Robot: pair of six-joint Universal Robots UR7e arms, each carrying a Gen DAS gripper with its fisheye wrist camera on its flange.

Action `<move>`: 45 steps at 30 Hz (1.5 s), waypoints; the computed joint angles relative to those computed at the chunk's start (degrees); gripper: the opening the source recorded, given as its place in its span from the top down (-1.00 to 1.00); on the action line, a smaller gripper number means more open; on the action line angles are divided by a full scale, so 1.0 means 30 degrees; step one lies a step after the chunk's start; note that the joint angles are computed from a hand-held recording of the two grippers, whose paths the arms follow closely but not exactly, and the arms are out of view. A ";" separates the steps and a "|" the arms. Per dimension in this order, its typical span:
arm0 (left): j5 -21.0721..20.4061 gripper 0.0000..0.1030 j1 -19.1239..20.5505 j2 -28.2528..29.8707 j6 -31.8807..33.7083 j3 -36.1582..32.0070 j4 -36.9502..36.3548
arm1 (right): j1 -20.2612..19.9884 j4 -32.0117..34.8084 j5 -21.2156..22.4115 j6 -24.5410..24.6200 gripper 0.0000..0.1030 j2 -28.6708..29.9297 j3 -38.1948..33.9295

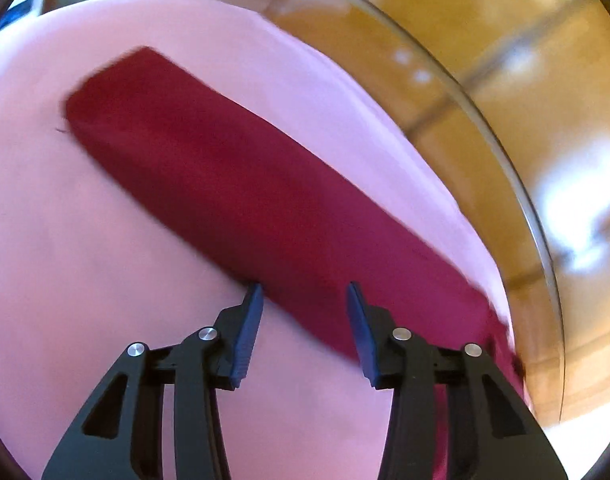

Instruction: Fold small clothes

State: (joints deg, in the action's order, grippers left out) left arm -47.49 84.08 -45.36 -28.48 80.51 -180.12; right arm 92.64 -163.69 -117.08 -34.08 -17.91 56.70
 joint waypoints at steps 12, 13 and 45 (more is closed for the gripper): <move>0.0723 0.84 0.0590 0.0787 -0.0271 -0.2474 0.0509 | 0.0004 -0.0195 0.0003 -0.0121 -0.96 0.0042 0.0014; 0.1086 0.84 0.0257 0.1069 0.1058 -0.2743 0.0090 | 0.0002 -0.0187 0.0004 -0.0141 -0.96 0.0057 -0.0010; -0.1550 0.00 -0.3619 0.5042 1.0868 -0.0743 -0.0784 | 0.0223 0.4169 0.3152 0.2130 -0.34 -0.0966 -0.0490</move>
